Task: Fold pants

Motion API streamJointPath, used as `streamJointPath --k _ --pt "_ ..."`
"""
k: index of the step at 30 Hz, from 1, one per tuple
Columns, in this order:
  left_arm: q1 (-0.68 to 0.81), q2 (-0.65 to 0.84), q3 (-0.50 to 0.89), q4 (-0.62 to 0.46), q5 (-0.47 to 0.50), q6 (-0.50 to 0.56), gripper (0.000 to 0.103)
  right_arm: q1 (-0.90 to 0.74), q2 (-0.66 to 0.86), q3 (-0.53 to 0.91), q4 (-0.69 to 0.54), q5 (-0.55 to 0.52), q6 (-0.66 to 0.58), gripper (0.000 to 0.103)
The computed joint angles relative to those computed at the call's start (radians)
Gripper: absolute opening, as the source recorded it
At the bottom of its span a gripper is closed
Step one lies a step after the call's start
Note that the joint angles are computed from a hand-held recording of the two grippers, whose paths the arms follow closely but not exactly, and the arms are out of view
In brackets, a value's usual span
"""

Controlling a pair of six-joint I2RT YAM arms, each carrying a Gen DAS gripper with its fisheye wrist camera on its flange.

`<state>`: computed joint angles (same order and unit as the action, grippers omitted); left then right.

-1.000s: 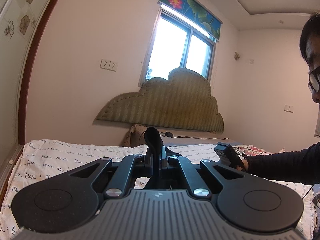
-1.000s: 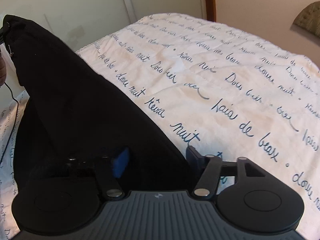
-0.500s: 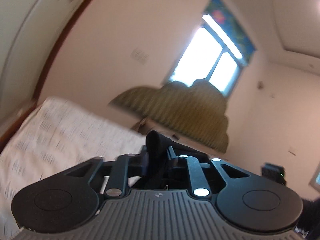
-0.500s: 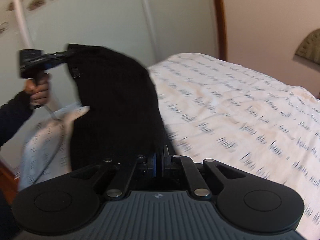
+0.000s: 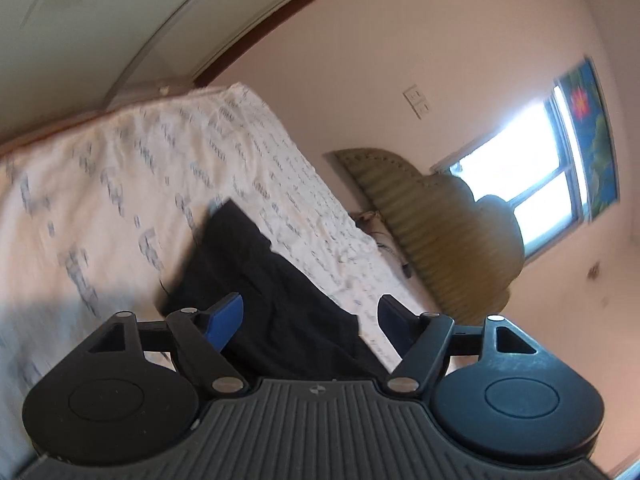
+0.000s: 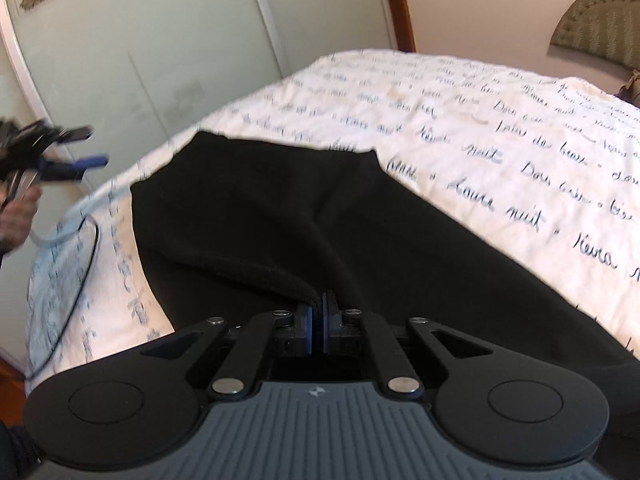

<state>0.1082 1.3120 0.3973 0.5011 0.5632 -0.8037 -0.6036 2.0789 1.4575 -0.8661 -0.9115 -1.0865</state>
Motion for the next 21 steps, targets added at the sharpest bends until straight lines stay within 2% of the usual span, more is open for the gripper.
streamJointPath --k 3,6,8,12,16,19,20,21 --pt "-0.056 0.084 0.029 -0.004 -0.059 -0.126 0.075 0.005 0.016 0.022 0.028 -0.019 0.06 0.004" --pt "-0.085 0.171 0.085 -0.038 -0.118 -0.164 0.074 0.025 -0.004 -0.01 0.077 -0.014 0.109 0.004" --pt "-0.091 0.215 0.127 -0.088 -0.125 -0.177 0.074 0.024 -0.009 -0.017 0.087 -0.012 0.117 0.004" --pt "-0.098 0.265 0.16 -0.088 -0.154 -0.174 0.074 0.019 -0.016 -0.028 0.101 -0.019 0.13 0.004" --pt "-0.103 0.324 0.214 -0.117 -0.191 -0.168 0.066 0.024 -0.017 -0.038 0.114 -0.014 0.14 0.004" --pt "-0.113 0.345 0.251 -0.153 -0.2 -0.137 0.065 0.024 -0.029 -0.049 0.12 -0.012 0.137 0.004" --pt "-0.121 0.342 0.268 -0.186 -0.219 -0.11 0.051 0.022 -0.036 -0.056 0.127 -0.011 0.136 0.004" --pt "-0.132 0.331 0.286 -0.23 -0.252 -0.074 0.032 0.024 -0.049 -0.07 0.142 -0.01 0.141 0.004"
